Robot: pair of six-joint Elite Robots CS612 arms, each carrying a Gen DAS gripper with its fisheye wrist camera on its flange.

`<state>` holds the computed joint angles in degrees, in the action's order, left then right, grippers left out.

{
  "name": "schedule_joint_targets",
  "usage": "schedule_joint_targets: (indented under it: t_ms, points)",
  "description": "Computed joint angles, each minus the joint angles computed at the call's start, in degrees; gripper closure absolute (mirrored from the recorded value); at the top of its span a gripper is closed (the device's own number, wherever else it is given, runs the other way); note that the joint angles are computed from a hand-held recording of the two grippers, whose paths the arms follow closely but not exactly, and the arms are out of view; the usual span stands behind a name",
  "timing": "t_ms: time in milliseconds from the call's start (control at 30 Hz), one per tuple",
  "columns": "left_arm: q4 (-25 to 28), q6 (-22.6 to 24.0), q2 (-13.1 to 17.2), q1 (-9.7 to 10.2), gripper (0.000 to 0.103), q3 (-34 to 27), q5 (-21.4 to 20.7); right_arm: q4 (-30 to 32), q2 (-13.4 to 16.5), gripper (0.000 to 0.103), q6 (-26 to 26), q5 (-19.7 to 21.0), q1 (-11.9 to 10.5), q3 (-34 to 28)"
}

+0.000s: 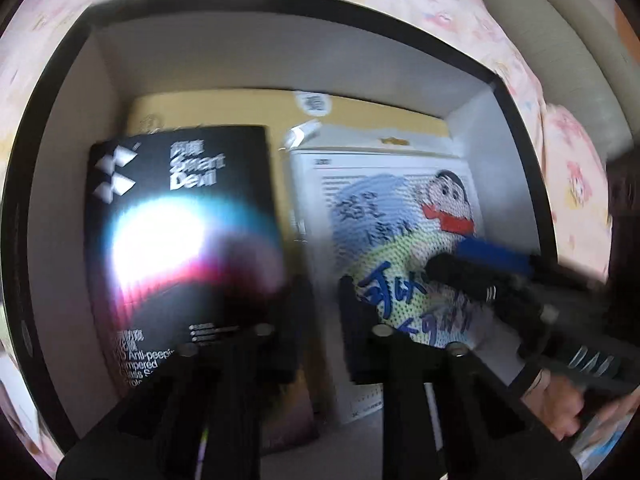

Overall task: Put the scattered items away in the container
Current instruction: 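Open the left gripper and release the Smart Devil box upright, then lift the left gripper away from the black box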

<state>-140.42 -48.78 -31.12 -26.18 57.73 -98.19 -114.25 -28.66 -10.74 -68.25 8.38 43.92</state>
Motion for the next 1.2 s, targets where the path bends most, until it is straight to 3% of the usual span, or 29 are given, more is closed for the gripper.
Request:
schedule_joint_targets:
  t_ms: [100,300,433,567,633,700,800,900,1000,1100,1200]
  points:
    - [-3.3,-3.4,-0.2,0.09,0.092,1.4,0.0,-0.8,-1.5,0.056,-0.8,-1.5,-0.1,2.9]
    - [0.0,-3.8,0.9,-0.22,0.085,-1.2,-0.2,-5.6,-2.9,0.055,-1.3,-5.6,0.7,5.8]
    - [-1.4,-4.7,1.8,-0.02,0.073,-2.3,-1.5,-3.2,-1.3,0.054,-1.5,-5.5,0.6,3.5]
    - [-0.7,-4.5,1.8,-0.29,0.073,-2.8,-0.1,-3.8,-2.3,0.054,-1.0,-5.0,0.5,5.1]
    - [-3.9,-7.4,0.9,-0.53,0.073,-0.9,2.2,-5.0,-2.9,0.052,-0.7,-5.3,0.6,6.4]
    - [-5.7,-7.5,-0.2,-1.16,0.069,0.6,5.7,-7.5,-3.8,0.052,-0.2,-6.5,0.7,8.3]
    - [-6.3,-4.0,-1.6,-2.46,0.056,1.8,10.8,-12.7,-5.5,0.051,0.8,-7.6,0.9,11.4]
    - [-9.1,-1.2,-3.6,-3.99,0.054,4.4,14.9,-20.5,-7.6,0.049,0.9,-10.3,1.4,15.5]
    - [-13.9,0.0,-8.4,-5.27,0.054,12.6,17.7,-27.9,-9.9,0.047,1.7,-10.9,1.3,19.6]
    - [-16.7,0.5,-9.0,-6.05,0.051,14.0,18.0,-32.9,-11.7,0.043,3.0,-10.6,1.0,22.7]
    - [-17.8,1.8,-11.2,-7.78,0.051,16.7,22.2,-38.1,-13.7,0.041,4.3,-13.6,1.3,26.2]
